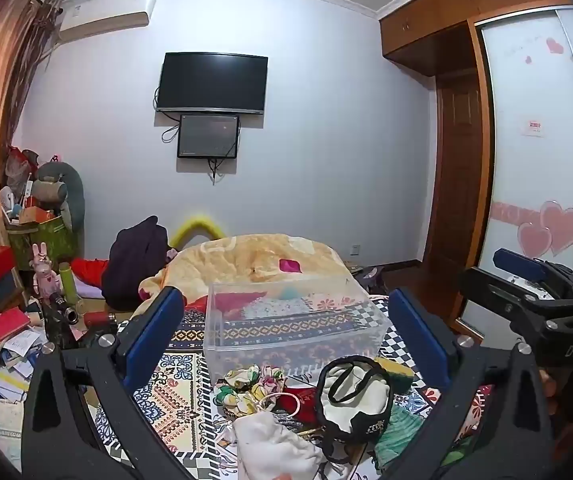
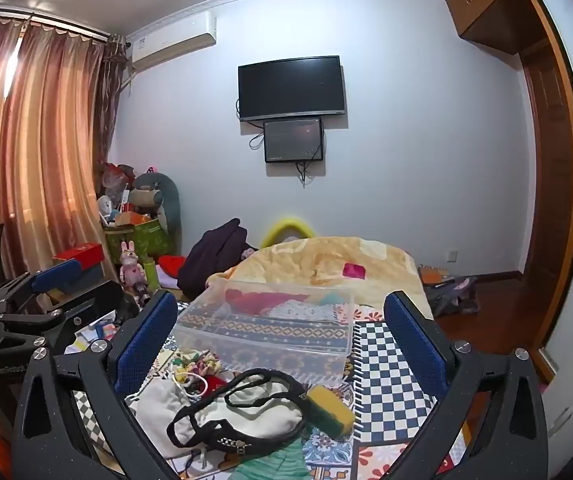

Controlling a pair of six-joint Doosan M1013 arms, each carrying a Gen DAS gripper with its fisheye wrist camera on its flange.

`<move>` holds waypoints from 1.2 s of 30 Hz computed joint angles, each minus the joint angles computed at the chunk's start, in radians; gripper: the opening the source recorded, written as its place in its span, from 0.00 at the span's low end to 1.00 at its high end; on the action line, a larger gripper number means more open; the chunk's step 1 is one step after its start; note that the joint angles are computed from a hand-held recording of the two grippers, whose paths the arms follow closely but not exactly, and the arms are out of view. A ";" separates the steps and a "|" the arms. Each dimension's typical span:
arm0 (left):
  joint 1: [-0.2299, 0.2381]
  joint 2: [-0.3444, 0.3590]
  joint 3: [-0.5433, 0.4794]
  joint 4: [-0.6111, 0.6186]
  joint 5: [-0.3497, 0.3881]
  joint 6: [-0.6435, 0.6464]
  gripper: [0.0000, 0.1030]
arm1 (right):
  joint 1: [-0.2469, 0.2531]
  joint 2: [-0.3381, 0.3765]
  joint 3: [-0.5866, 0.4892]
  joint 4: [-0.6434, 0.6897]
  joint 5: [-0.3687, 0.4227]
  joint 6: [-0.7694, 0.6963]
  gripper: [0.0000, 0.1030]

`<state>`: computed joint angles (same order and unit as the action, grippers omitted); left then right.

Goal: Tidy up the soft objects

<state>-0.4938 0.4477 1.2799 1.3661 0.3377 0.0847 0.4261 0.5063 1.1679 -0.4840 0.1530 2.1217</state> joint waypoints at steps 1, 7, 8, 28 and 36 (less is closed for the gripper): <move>-0.002 0.001 0.001 0.019 0.007 -0.019 1.00 | 0.000 0.000 -0.001 0.018 0.001 -0.017 1.00; -0.005 0.017 -0.026 0.021 0.020 -0.016 1.00 | 0.001 -0.003 -0.001 0.035 0.002 -0.029 1.00; -0.006 0.021 -0.030 0.024 0.022 -0.020 1.00 | 0.001 -0.002 -0.004 0.043 0.004 -0.035 1.00; -0.001 -0.009 0.016 0.119 -0.010 -0.118 1.00 | 0.000 -0.010 0.012 0.028 -0.030 -0.022 1.00; -0.002 -0.009 0.014 0.104 -0.011 -0.109 1.00 | 0.001 -0.012 0.015 0.029 -0.037 -0.023 1.00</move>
<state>-0.4953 0.4385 1.2936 1.4697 0.3268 -0.0240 0.4270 0.4945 1.1833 -0.4551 0.1165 2.0987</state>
